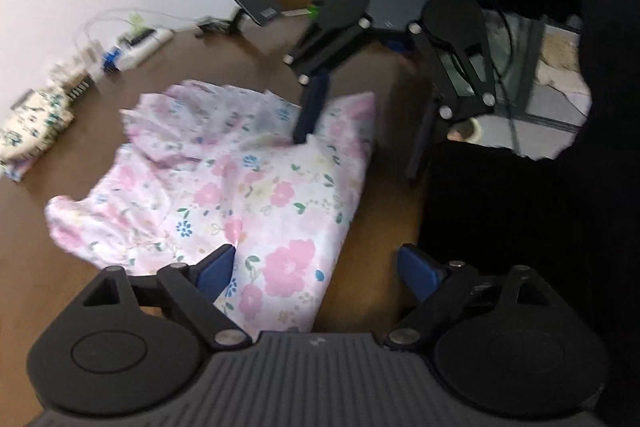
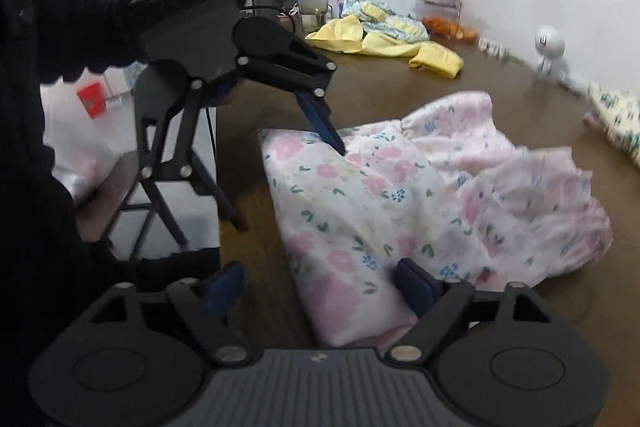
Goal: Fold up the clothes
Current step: 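Grasp the pink floral dress edge with the right tool while the left tool grasps it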
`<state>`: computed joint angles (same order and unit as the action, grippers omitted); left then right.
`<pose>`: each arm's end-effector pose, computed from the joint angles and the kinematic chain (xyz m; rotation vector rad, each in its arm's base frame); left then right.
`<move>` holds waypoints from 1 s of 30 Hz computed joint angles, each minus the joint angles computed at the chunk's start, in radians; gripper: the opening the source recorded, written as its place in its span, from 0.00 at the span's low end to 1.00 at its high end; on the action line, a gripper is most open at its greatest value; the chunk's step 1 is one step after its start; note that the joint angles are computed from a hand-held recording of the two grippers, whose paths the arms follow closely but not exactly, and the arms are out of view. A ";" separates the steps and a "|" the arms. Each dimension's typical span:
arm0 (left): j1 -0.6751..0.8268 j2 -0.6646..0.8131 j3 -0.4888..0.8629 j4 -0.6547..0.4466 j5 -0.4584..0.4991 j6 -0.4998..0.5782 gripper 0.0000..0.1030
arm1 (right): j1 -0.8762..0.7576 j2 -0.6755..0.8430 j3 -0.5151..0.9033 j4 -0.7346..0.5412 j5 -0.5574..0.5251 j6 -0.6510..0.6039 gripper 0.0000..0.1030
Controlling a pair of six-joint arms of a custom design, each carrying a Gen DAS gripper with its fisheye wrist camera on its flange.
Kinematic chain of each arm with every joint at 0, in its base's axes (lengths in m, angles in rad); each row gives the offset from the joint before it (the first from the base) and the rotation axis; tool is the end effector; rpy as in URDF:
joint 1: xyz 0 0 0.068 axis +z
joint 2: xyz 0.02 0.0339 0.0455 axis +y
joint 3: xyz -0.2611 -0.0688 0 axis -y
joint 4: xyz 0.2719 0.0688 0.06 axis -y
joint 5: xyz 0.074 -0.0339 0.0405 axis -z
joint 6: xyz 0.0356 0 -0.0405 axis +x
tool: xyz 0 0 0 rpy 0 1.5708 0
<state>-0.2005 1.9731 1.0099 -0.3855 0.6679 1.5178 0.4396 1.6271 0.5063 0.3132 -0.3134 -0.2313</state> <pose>0.3378 -0.0911 0.0653 1.9679 1.5687 -0.5183 0.2501 0.1298 0.0775 -0.9235 2.1918 0.4720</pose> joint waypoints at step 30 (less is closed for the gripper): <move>0.063 -0.017 0.240 -0.536 0.207 0.034 0.14 | 0.011 -0.486 -0.169 -0.224 -0.052 0.027 0.19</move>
